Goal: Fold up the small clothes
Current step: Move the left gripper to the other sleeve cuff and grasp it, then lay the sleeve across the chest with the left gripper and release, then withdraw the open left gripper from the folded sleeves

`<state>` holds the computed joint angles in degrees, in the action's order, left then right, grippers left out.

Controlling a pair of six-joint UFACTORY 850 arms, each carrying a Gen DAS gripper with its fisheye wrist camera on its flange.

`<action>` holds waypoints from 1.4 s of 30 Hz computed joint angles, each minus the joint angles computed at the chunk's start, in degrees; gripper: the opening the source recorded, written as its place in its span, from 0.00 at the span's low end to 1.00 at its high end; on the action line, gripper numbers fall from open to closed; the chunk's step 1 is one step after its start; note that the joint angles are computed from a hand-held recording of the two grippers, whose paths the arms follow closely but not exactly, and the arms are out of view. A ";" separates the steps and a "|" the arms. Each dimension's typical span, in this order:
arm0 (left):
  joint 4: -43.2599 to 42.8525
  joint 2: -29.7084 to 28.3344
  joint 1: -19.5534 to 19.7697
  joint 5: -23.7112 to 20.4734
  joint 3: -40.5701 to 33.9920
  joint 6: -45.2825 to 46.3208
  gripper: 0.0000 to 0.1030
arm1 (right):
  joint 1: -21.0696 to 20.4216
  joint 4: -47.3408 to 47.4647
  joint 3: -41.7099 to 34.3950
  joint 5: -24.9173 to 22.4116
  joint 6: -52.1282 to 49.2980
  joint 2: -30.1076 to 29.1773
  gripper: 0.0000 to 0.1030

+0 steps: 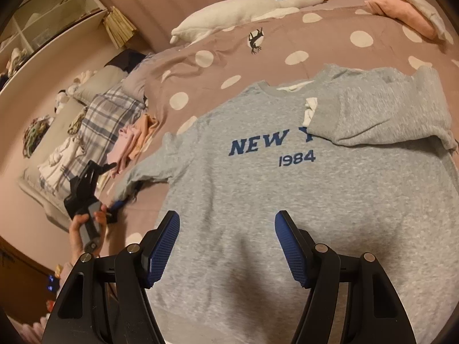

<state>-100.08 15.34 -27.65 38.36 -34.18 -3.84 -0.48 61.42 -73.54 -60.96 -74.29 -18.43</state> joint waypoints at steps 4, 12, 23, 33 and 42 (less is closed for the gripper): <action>-7.86 -0.72 1.36 -1.28 -1.15 6.34 0.40 | -0.78 0.09 -0.44 -0.44 0.56 -0.45 0.67; -15.08 -4.21 -0.69 5.37 -9.38 23.60 0.18 | -2.39 0.50 -1.38 -1.13 1.80 -1.32 0.67; -12.74 -23.92 -3.43 2.71 -36.29 47.39 0.18 | -5.66 1.87 -2.66 -3.19 2.75 -3.00 0.67; -32.68 -44.22 -3.98 -6.26 -58.89 78.95 0.88 | -8.57 2.97 -4.21 -3.27 4.51 -4.52 0.67; -23.44 -35.03 -5.47 -6.65 -45.64 66.85 0.91 | -9.00 2.79 -4.66 -4.47 5.25 -5.54 0.67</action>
